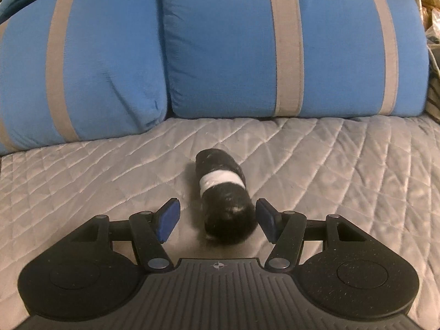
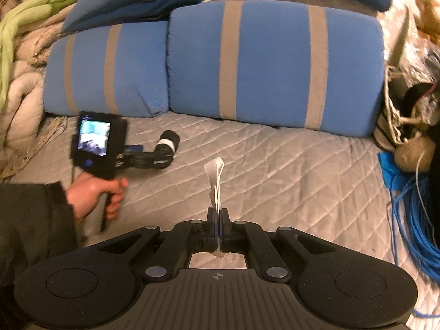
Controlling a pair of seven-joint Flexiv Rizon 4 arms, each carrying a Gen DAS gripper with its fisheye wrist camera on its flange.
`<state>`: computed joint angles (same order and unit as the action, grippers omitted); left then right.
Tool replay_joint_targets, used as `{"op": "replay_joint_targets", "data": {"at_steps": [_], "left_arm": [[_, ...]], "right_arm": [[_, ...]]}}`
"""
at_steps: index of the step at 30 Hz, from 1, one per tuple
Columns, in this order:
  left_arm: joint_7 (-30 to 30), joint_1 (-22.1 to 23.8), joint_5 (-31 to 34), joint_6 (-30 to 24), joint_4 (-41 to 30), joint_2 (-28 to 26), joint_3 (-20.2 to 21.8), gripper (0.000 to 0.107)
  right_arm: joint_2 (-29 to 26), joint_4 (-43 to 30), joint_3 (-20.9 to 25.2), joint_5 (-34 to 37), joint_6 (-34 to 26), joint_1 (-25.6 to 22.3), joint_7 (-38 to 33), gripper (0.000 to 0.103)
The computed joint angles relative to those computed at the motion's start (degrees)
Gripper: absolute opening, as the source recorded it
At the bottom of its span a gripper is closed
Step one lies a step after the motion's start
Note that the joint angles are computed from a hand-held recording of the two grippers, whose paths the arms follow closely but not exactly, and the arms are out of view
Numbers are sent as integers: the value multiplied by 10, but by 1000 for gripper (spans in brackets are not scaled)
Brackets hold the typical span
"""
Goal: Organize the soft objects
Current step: 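Move the left tool to the black taped roll and close on it, then carry the black roll in the left tool while the right tool carries the strap to the box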
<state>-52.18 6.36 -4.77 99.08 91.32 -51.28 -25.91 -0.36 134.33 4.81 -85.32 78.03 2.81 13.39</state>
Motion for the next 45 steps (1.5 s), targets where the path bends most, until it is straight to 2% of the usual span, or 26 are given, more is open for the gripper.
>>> {"op": "replay_joint_targets", "data": {"at_steps": [4,8,9,10,16,20,29,33,38,44,45], "left_arm": [[-4,-27,-10,-9,-33,-17,19,60],[-23,-86,-41,-39,-73,-23,89,59],[-26,-90,-47,-46,-81,-27,93,56],[-31,-96,-55,-59,-87,-28,101,44],[-34,-111,-71,-111,-91,-14,132,42],[-24,-107,-74,-124,-77,2,132,41],[16,-70,-75,-102,1,61,93,41],[34,-32,-77,-75,52,95,52,41],[56,39,-75,-54,122,143,-21,41],[81,159,-76,-50,204,201,-135,41],[87,188,-74,-43,214,199,-169,41]], "right_arm": [[-5,0,4,20,-11,8,-23,3],[-7,1,3,29,-7,10,-27,3],[-8,1,4,34,-9,12,-29,3],[-8,2,5,40,-12,13,-32,3],[-9,3,3,43,-11,16,-31,3],[-12,1,2,35,-11,16,-29,3],[-16,0,3,41,-22,20,-22,3],[-15,2,6,43,-33,25,-21,3],[-4,9,9,47,-54,28,-23,3],[18,19,25,107,-83,40,-49,3],[22,21,29,119,-86,44,-55,3]]}}
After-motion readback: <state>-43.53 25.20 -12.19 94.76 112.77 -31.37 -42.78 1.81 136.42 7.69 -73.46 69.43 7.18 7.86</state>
